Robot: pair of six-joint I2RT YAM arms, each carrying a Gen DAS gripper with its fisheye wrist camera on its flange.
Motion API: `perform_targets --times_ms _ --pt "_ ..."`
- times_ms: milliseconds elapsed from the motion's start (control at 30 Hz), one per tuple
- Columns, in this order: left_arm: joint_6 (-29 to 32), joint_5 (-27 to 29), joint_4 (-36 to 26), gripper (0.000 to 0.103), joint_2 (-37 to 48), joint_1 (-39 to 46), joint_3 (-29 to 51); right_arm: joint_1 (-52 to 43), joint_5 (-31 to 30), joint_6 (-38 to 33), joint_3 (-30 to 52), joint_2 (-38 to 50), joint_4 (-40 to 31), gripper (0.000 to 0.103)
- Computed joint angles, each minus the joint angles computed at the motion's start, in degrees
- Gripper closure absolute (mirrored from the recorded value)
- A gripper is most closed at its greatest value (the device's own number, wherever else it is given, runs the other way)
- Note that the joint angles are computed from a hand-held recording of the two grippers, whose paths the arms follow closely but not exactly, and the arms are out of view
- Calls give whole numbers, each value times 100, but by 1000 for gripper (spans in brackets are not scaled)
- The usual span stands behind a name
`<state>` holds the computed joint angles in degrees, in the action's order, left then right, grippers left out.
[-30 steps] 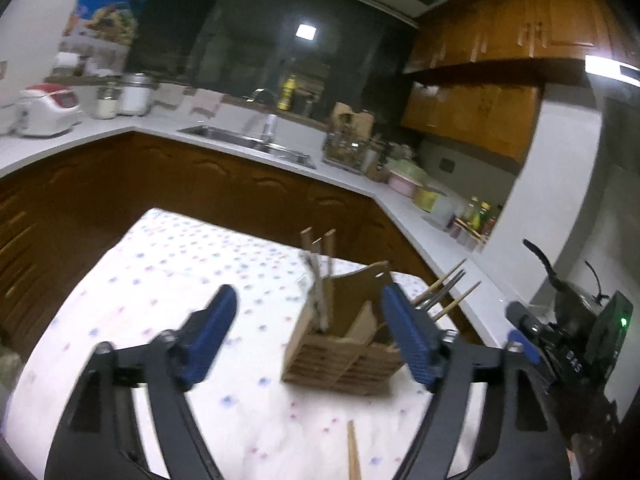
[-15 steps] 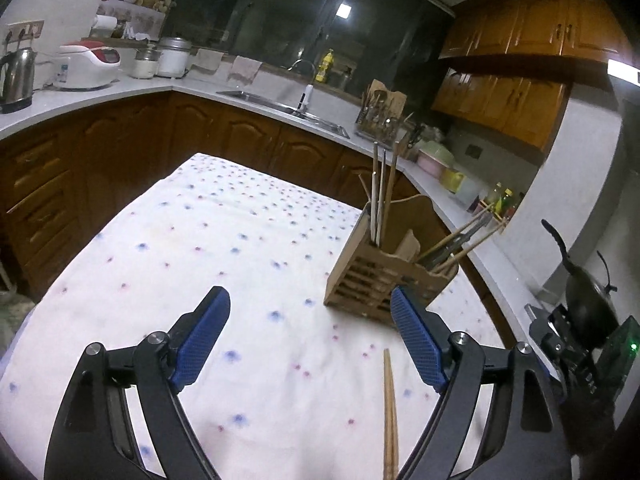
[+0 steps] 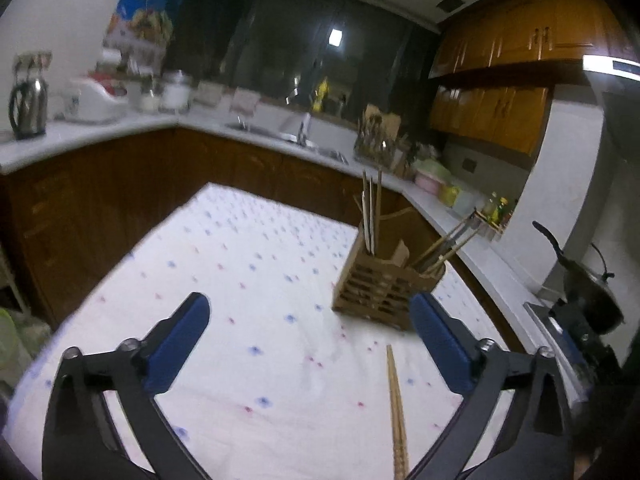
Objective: Organize utensils
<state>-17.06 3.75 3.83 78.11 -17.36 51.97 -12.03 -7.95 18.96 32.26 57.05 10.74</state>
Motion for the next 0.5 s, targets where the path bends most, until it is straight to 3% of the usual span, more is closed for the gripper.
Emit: perform_targets --times_ms 100,500 --pt "124 -268 162 0 -218 -66 -248 274 553 -370 -312 -530 140 0" --pt "474 -882 744 0 -525 -325 -1281 513 898 -619 -1303 -1410 175 0"
